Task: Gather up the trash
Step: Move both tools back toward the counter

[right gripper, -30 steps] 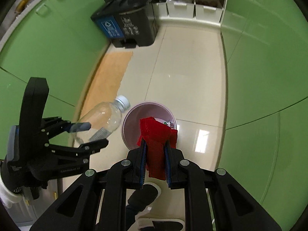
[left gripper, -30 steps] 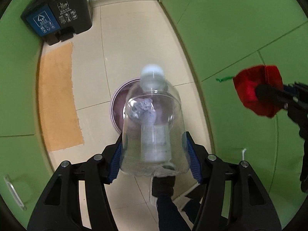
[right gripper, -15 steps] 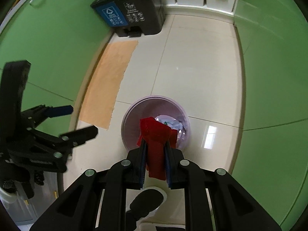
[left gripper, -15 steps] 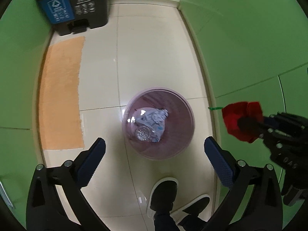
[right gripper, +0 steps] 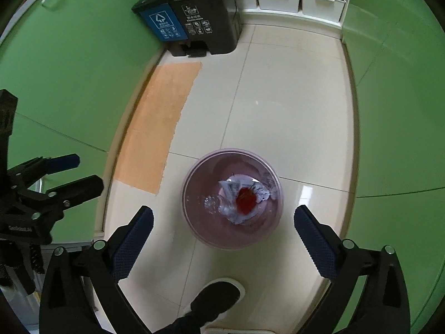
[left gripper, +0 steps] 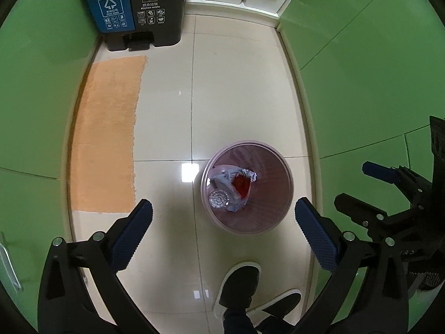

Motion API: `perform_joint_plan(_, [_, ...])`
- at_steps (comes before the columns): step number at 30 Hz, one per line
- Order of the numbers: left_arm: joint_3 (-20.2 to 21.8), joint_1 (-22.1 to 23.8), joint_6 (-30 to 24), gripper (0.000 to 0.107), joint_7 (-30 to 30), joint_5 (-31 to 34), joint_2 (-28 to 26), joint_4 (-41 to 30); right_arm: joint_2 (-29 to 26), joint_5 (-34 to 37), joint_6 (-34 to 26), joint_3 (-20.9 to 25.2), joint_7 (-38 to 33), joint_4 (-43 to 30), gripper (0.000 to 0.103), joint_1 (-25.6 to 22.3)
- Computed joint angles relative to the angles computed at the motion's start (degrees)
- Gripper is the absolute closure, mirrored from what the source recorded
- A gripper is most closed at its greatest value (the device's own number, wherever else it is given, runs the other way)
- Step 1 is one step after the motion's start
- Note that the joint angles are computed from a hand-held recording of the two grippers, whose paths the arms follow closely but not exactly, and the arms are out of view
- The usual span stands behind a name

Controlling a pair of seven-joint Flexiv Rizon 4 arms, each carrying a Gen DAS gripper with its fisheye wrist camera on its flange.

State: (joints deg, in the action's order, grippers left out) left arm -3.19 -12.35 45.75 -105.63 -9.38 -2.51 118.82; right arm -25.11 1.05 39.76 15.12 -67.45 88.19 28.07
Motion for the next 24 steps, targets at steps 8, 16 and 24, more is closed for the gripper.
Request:
perform_joint_plan(8, [-0.8, -0.6, -6.5, 0.007, -1.2, 0.5, 3.7, -4.9, 5.7, -1.1, -5.3, -0.8, 3.1, -0.9, 0.006, -0.5])
perform_joint_plan(16, [-2.8, -1.6, -17.2, 0.007, -3.9, 2.1, 7.1, -16.7, 14.3, -2.4, -15.3, -1.6, 6.5, -5.8, 0.006, -1.1])
perform_joint_plan(24, [-5.3, -2.5, -29.7, 0.007, -5.0, 4.5, 6.2, -36.2, 20.5, -6.4, -26.1, -2.2, 10.4, -16.2, 0.006, -0.5])
